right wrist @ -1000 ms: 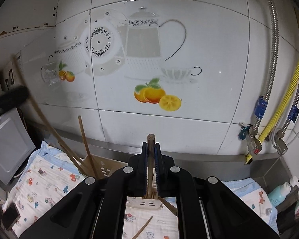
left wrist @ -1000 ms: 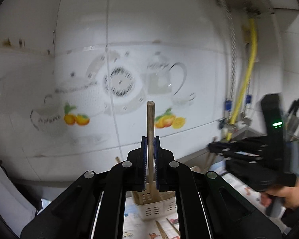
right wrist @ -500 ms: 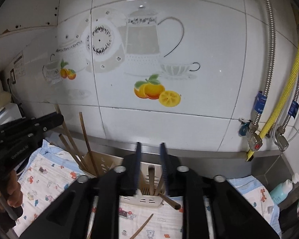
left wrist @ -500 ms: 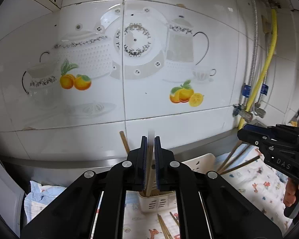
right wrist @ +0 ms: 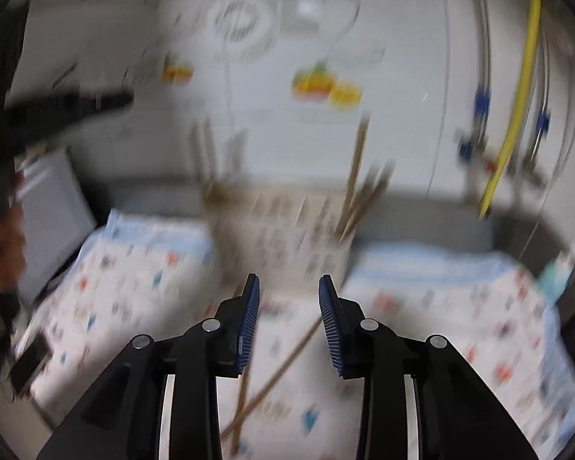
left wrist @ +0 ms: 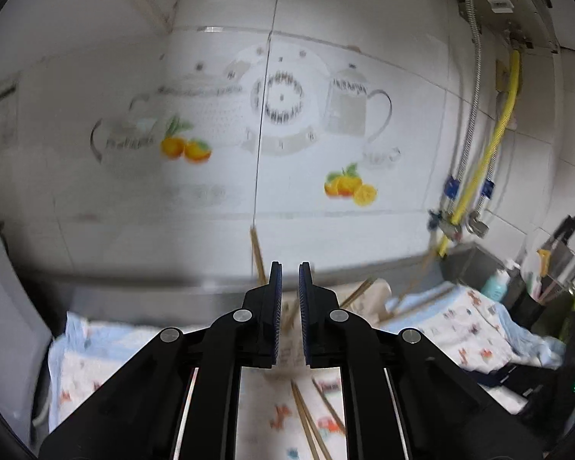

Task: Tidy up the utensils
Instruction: 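Lower the right tool's chopstick into the holder and open it while the left tool does the same, then lower the right tool onto a loose chopstick and close while the left tool grasps another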

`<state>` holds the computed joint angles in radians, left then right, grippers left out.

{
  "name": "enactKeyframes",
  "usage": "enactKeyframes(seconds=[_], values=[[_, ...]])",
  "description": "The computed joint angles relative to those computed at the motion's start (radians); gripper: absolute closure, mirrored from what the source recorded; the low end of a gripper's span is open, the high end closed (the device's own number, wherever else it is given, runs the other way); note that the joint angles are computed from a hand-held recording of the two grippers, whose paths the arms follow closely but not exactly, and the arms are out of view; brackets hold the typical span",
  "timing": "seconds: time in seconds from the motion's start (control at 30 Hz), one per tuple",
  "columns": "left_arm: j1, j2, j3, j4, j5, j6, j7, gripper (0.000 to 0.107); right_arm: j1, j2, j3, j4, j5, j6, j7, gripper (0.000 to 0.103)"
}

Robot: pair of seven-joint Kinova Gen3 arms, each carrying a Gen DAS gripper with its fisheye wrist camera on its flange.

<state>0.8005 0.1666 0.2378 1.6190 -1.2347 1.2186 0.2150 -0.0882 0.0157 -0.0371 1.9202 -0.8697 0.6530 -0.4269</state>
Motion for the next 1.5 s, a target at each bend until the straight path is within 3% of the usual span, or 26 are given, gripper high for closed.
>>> enactKeyframes(seconds=[0.17,0.3,0.57,0.77,0.97,1.27,1.4,1.5], values=[[0.042,-0.016,0.035,0.097,0.057,0.042,0.131,0.098,-0.018,-0.007,-0.010,0.156,0.016,-0.042,-0.006,0.080],[0.067,-0.025,0.058,0.177,0.103,0.045,0.247,0.098,-0.018,0.018,-0.011,0.214,-0.022,-0.038,-0.019,0.081],[0.120,-0.003,0.094,0.284,0.160,0.061,0.457,0.098,-0.021,0.060,-0.047,0.252,-0.097,-0.080,-0.040,0.085],[0.130,-0.004,0.092,0.355,0.181,-0.022,0.568,0.098,-0.049,0.065,-0.078,0.257,-0.038,-0.176,-0.137,0.086],[0.128,0.017,0.082,0.374,0.178,-0.111,0.598,0.098,-0.073,0.059,-0.095,0.281,0.006,-0.264,-0.172,0.089],[0.134,0.072,0.046,0.356,0.153,-0.273,0.559,0.098,-0.005,0.068,-0.085,0.276,-0.093,-0.195,-0.064,0.094],[0.131,0.100,0.017,0.355,0.132,-0.390,0.549,0.098,0.014,0.062,-0.065,0.271,-0.097,-0.169,-0.046,0.095],[0.140,0.125,-0.005,0.336,0.139,-0.425,0.519,0.098,0.024,0.058,-0.051,0.268,-0.081,-0.160,-0.037,0.096]])
